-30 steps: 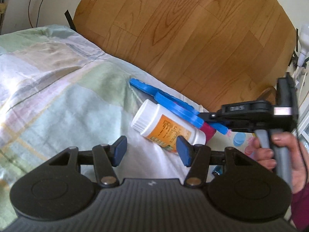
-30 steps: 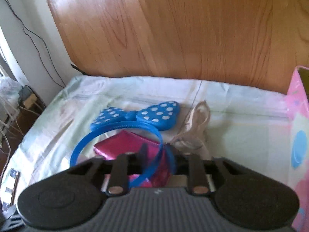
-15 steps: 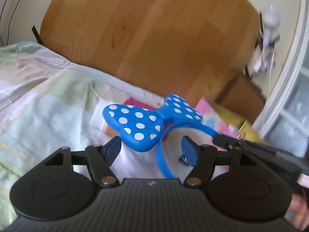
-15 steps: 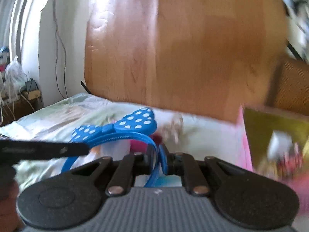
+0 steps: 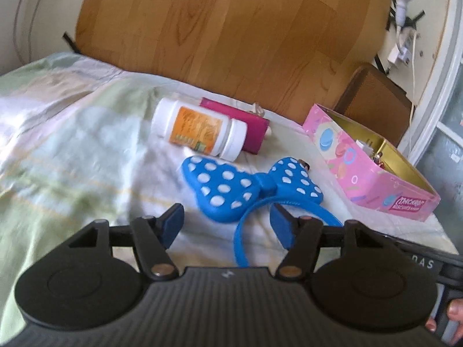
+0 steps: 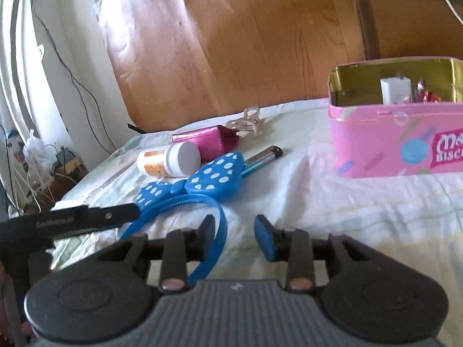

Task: Organize rigid objects

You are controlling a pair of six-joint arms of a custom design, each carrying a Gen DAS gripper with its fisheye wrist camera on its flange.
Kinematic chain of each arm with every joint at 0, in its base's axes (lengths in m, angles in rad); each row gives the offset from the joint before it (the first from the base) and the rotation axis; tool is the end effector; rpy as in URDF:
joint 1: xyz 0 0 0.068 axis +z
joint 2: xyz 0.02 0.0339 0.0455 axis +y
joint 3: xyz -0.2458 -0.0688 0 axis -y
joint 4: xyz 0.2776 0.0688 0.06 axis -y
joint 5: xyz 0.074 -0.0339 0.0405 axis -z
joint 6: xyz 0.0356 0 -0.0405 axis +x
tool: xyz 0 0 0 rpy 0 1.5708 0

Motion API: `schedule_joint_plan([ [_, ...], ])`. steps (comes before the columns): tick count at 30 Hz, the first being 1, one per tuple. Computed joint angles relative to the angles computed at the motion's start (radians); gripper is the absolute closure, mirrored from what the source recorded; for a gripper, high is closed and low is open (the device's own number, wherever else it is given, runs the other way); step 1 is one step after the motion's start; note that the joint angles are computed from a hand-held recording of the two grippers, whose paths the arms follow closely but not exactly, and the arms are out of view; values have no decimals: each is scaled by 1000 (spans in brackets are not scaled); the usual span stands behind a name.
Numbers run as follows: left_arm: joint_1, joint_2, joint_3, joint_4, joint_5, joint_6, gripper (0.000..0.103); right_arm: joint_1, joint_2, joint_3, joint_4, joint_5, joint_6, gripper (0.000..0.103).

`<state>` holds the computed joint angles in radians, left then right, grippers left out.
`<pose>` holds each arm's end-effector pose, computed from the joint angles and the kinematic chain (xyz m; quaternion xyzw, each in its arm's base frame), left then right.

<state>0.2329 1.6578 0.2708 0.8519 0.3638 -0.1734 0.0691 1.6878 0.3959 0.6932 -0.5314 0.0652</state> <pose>0.2397 0.0438 0.0417 -0.0847 0.8550 -0.1426 0.4913 0.2674 0.0366 0.0483 -0.1243 0.8529 0.2619 0.4341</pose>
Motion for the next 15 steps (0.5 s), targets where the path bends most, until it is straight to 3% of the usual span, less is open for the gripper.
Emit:
schedule_joint_plan([
  [6,15,11,-35,90,5,-47,35,4,32,-22,83,-13,30,71],
  [15,31,59,-43,190,64,-52,35,-20,65,-2,85,-57,60,68],
])
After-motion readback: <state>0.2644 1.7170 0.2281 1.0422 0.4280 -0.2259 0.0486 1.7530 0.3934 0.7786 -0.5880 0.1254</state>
